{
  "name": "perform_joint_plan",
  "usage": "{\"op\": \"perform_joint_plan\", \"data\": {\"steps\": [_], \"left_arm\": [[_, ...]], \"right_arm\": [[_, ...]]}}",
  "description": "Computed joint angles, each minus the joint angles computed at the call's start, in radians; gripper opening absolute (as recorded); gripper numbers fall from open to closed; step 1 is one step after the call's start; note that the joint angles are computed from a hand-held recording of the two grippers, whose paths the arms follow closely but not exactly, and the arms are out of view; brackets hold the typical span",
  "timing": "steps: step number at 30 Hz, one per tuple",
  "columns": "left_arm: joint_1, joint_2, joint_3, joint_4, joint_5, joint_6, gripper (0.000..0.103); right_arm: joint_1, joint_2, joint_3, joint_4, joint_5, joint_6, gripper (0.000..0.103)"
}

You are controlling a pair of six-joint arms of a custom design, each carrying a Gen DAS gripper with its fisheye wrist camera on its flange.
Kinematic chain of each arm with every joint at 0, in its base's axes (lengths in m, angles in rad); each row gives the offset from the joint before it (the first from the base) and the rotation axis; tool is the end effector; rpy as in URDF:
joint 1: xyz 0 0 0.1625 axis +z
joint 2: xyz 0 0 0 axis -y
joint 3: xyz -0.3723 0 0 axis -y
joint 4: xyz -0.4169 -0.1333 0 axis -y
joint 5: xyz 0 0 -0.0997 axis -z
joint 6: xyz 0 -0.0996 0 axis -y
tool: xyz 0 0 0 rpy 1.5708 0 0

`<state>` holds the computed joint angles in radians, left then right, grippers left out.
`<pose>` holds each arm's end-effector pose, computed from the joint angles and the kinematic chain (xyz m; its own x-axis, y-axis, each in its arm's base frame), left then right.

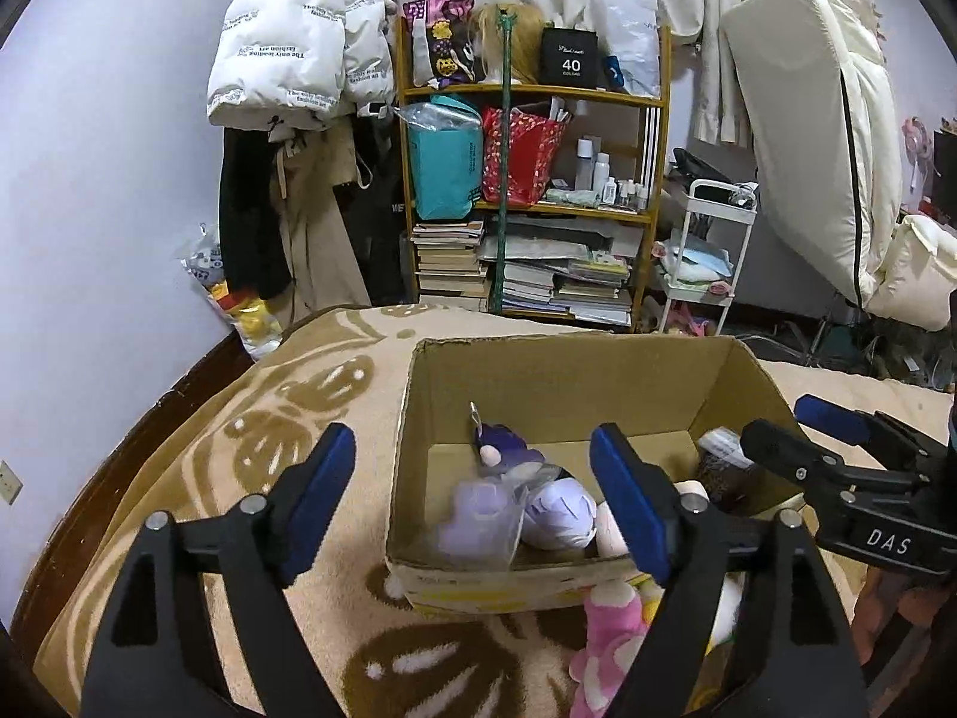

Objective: Organize soft objects
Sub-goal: 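Open both tools to drop the tissue pack and bag into the box, then lower both tools toward the pink bunny and white fluffy plush beside the box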

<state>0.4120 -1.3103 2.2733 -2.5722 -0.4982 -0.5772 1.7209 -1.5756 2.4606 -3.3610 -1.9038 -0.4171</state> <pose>-0.3106 -0.3767 0.1363 -0.6859 0.1373 -0.7146 0.6460 0.5669 -0.5112 0.1591 -0.3783 0.2324 -0.8521 -0.1441 0.5032 -0.4786 0.6040 -0.6373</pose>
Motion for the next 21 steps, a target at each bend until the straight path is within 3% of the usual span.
{"op": "perform_joint_plan", "data": {"steps": [3,8,11,18,21], "left_arm": [[-0.004,-0.013,-0.001,0.061,0.006,-0.044,0.085],[-0.021,-0.055,0.007,0.164,0.005,-0.130,0.090],[-0.043,-0.093,0.028,0.200,0.004,-0.171,0.090],[-0.115,-0.185,0.048,0.410,0.021,-0.331,0.091],[-0.143,-0.222,0.055,0.468,0.006,-0.364,0.096]], "right_arm": [[-0.001,-0.014,0.003,0.010,0.000,0.013,0.095],[0.006,-0.047,0.017,0.019,-0.007,0.028,0.102],[0.015,-0.070,0.028,0.022,-0.026,0.039,0.103],[0.046,-0.141,0.057,0.080,-0.067,0.061,0.103],[0.080,-0.157,0.070,0.073,-0.103,0.059,0.103]]}}
